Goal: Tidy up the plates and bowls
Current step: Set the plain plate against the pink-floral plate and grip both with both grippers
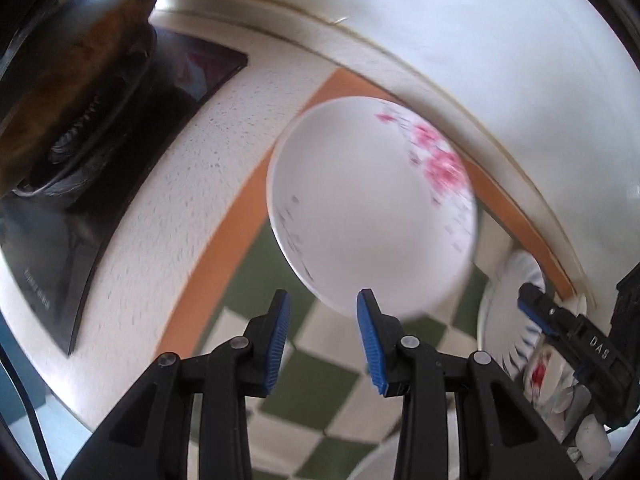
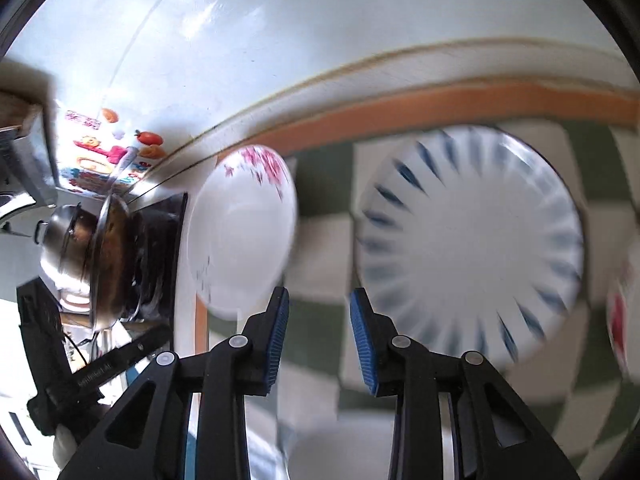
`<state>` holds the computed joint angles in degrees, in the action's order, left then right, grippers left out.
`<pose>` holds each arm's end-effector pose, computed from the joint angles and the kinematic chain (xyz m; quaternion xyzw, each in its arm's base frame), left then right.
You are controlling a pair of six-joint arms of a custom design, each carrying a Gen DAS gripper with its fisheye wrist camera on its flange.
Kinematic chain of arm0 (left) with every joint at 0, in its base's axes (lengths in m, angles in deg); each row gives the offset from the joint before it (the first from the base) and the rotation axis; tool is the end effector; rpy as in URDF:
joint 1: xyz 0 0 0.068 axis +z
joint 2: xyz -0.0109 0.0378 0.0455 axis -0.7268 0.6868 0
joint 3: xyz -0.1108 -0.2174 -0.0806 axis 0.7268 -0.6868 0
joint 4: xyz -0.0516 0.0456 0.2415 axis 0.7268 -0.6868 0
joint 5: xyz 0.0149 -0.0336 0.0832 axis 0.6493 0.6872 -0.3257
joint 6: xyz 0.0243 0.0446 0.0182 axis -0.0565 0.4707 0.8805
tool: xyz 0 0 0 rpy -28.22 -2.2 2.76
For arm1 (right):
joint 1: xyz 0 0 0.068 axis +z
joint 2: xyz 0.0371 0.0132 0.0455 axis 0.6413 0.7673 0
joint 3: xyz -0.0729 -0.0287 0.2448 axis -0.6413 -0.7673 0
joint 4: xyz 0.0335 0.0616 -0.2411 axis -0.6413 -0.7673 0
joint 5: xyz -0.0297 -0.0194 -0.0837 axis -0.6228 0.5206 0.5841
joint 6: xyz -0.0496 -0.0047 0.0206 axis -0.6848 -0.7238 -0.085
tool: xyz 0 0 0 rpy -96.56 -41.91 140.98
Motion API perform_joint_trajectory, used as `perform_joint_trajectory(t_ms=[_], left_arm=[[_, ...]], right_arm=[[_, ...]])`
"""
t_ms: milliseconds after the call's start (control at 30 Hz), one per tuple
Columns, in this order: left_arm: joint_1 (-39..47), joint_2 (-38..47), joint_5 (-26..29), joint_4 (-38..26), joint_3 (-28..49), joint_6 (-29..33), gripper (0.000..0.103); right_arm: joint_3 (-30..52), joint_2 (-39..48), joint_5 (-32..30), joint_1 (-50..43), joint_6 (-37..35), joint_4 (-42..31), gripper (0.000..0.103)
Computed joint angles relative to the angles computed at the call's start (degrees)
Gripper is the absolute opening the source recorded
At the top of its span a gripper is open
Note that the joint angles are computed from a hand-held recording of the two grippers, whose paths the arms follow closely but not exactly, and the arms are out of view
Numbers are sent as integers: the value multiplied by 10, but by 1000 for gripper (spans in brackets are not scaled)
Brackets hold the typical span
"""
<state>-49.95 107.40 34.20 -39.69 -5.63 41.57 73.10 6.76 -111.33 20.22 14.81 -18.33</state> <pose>0.2510 -0.0225 0.1610 -0.0190 0.9910 -0.1172 0.0619 0.2403 -0.0685 0.1484 0.2114 0.9430 0.2239 0.1260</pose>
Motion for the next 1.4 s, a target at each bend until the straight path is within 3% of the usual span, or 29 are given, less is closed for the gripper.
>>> perform_joint_trajectory(t_ms=[200,400,467,500,633,833,1100,1400], left_arm=[[31,161,-10,43,88,31,32],[57,266,28,39,158,60,31],[59,277,40,50,165,78,30],[58,284,45,50,170,92,20],[63,295,48,54,177,116,18],[64,275,33,77,157,118,18],[75,198,43,62,110,152,18],[46,55,71,-18,73,162,18]], right_arm=[[145,201,66,95,77,75,35],[272,338,63,124,89,58,34],[298,372,51,122,100,48,34],[310,389,53,123,107,40,34],[265,370,36,116,111,89,17],[222,336,63,132,107,115,15],[147,256,42,129,127,138,12],[29,73,17,85,122,108,11]])
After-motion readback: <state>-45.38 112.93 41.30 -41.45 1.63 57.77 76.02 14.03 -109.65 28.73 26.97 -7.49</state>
